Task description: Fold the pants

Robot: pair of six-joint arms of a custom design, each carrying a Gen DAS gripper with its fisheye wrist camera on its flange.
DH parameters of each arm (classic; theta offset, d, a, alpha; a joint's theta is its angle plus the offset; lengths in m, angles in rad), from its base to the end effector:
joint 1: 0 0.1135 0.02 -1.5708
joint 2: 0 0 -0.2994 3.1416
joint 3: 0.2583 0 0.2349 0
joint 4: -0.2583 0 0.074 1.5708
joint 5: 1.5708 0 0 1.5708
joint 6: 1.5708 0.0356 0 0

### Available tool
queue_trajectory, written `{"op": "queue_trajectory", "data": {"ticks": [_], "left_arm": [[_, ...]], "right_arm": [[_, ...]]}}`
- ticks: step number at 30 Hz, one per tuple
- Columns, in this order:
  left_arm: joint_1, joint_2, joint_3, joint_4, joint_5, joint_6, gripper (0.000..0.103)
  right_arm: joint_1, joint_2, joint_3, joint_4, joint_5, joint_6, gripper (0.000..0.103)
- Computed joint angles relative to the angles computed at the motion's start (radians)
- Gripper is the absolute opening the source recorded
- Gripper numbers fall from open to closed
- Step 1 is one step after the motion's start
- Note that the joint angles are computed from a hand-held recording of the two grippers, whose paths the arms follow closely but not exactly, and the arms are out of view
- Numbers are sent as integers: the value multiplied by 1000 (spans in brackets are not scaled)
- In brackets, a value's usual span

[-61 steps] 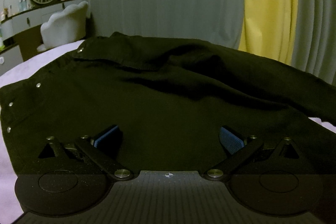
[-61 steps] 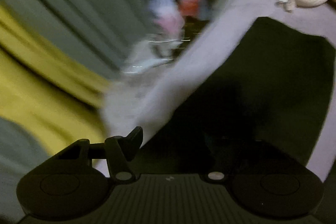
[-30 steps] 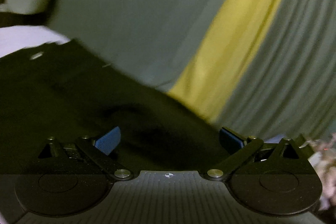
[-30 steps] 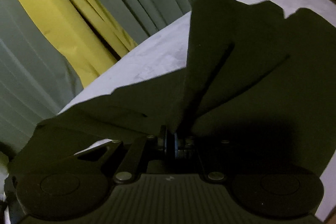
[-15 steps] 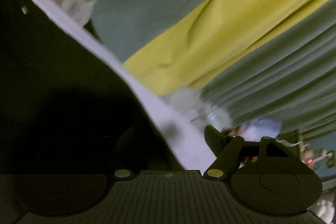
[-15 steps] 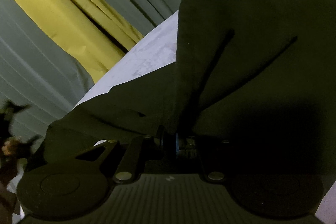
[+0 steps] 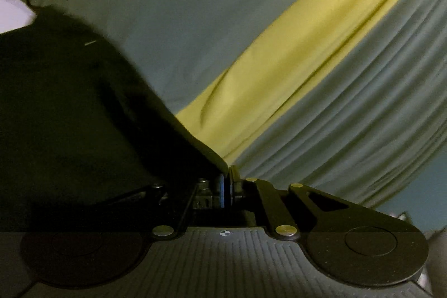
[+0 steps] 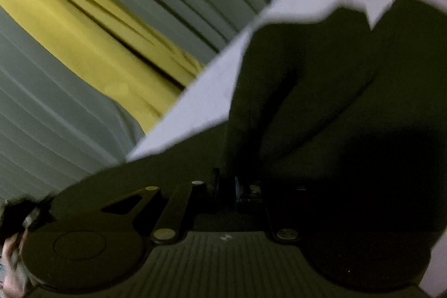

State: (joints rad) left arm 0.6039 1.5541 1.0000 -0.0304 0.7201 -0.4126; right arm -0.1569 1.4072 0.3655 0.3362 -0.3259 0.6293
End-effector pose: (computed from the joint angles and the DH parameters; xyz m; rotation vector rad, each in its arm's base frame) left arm 0.2798 0.1645 0.2888 -0.6258 1.9631 -0.6532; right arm 0.2188 -0.0231 0.1733 0.7200 2.1922 0.6164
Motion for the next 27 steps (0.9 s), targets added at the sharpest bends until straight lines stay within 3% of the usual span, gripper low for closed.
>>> {"op": "queue_trajectory", "data": {"ticks": [3,5,7,9,10,13,14,15,16,17,18,20,22,23,25,27], "left_arm": [[211,-295,-269,-35,143,35,5],[331,-418,-366,-166,181,157,5],[408,-501,-425,-321,132,329,6],[435,-527,-455,-417,46,430,11],[433,-516,-446,-452,12,436,13],[498,-474,-392,-511,-16,388,35],[515,-486,-391,-493,-21,366,51],[525,-518,-392,-481,-35,341,64],[542,-543,-400,-458,-38,327,69],[540,-562,-418,-421,-45,306,74],[517,-582,-427,-400,-86,270,75],[419,-603,-485,-331,-155,200,75],[399,-620,-448,-399,-168,207,77],[378,-614,-439,-397,-193,199,78],[314,-536,-476,-274,-258,159,79],[333,-530,-495,-262,-261,177,82]], "right_arm": [[-58,-191,-23,-137,-23,-47,9],[-83,-307,-35,-237,-9,-84,9],[-96,-419,-47,-351,45,-136,9],[-120,-489,-39,-475,90,-191,9],[-155,-530,-28,-554,92,-232,9],[-182,-584,-5,-670,98,-304,12],[-148,-598,2,-678,129,-292,15],[-118,-625,7,-690,162,-285,25],[-59,-626,13,-680,224,-265,33],[-17,-633,19,-685,272,-266,53],[-25,-619,10,-659,285,-293,66],[74,-574,22,-631,395,-348,68],[221,-494,30,-579,552,-407,68],[270,-454,32,-549,591,-435,70],[339,-346,47,-480,635,-484,75],[414,-220,80,-416,710,-508,75]]}}
